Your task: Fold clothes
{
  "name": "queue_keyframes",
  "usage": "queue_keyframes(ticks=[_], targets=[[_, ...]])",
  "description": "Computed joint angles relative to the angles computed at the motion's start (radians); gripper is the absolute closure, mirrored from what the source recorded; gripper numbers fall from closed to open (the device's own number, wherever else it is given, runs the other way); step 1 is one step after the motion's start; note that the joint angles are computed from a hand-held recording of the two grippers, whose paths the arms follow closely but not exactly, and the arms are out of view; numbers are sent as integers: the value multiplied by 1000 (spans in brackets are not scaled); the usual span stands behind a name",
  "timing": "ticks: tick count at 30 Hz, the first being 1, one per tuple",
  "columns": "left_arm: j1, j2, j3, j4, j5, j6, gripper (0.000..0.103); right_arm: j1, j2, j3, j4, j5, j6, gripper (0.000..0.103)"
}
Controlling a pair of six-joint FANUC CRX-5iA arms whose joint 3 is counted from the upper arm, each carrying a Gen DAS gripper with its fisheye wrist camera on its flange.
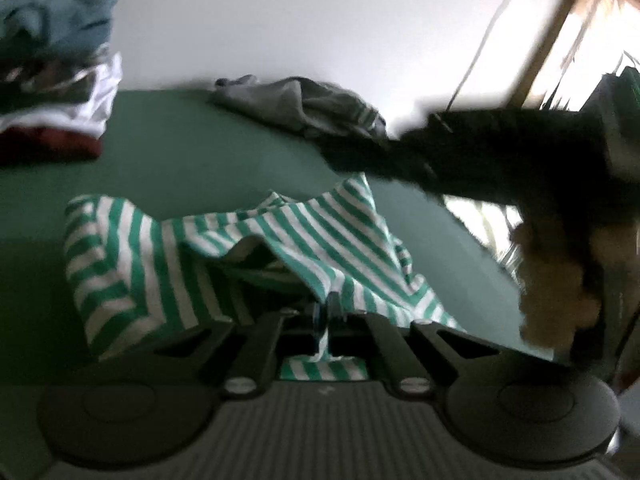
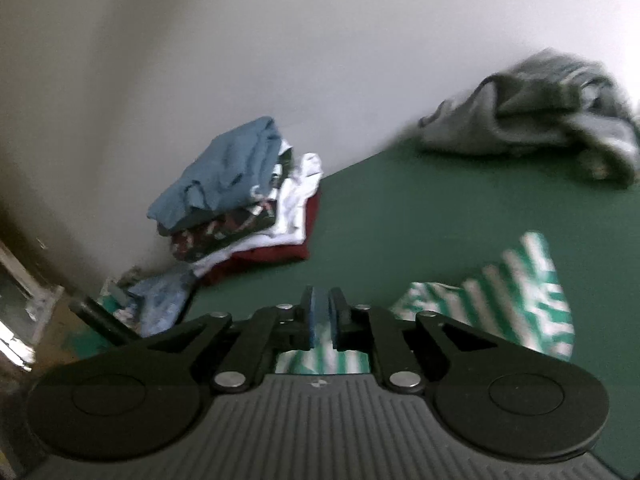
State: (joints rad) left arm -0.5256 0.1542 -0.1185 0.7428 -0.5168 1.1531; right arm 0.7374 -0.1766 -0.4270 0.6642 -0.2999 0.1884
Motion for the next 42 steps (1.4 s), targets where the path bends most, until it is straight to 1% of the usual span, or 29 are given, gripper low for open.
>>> queue_keyframes(ticks=[1,2,3,4,5,6,7,8,9,10,11,15,17,19,22,25,27,28,30,32,33,34,37,39,40,42], targets=[[4,-5,-6,12,-3,3,103,10,-28,-43,77,-6,-51,88],[7,-10,-12,25,-8,5,103,24,-56,-77,131,-20,-81,83],[11,-4,2,3,-21,27,103,57,-89,-106,133,-49,-72,79],[15,4,20,-25,-37,52,103,103,-115,-121,93,-97,-32,71],[18,12,38,-51,-54,76,103,145,-141,-147,94,-134,-33,72],[21,22,61,-83,-75,108,103,198,-153,-164,146,-217,-45,72],[27,34,80,-93,-105,129,103,247,-151,-186,238,-302,-81,72],[33,40,83,-79,-127,128,103,306,-131,-195,320,-413,-94,72],[39,41,79,-59,-142,126,103,345,-103,-194,372,-488,-82,72],[44,41,74,-39,-156,124,103,378,-73,-195,420,-554,-64,72],[49,47,81,-31,-173,135,103,389,-60,-203,455,-568,-67,72],[66,58,87,40,-208,160,103,378,7,-195,545,-557,-47,71],[69,64,105,24,-222,183,103,369,42,-187,590,-557,-29,70],[68,70,114,16,-230,191,103,360,72,-181,623,-578,-30,70],[71,75,110,51,-241,187,103,338,88,-174,637,-574,-62,72],[77,84,111,81,-254,198,103,321,105,-157,612,-564,-41,76],[82,89,122,72,-261,216,103,317,108,-152,594,-555,-14,90],[84,86,122,63,-254,217,102,317,102,-153,597,-552,-16,99],[88,77,120,45,-237,218,92,309,68,-181,662,-530,-78,99],[95,78,122,30,-234,230,57,310,38,-198,682,-518,-115,99],[99,80,123,23,-233,243,52,308,25,-202,676,-503,-126,99],[103,83,115,41,-225,245,48,306,11,-205,670,-489,-137,99],[113,98,94,108,-203,249,48,289,4,-207,654,-451,-145,99],[110,122,112,115,-194,264,46,278,0,-208,644,-426,-149,99],[108,134,123,117,-189,272,47,282,-2,-209,642,-426,-159,99],[105,165,182,44,-207,323,60,289,-5,-210,639,-426,-178,99]])
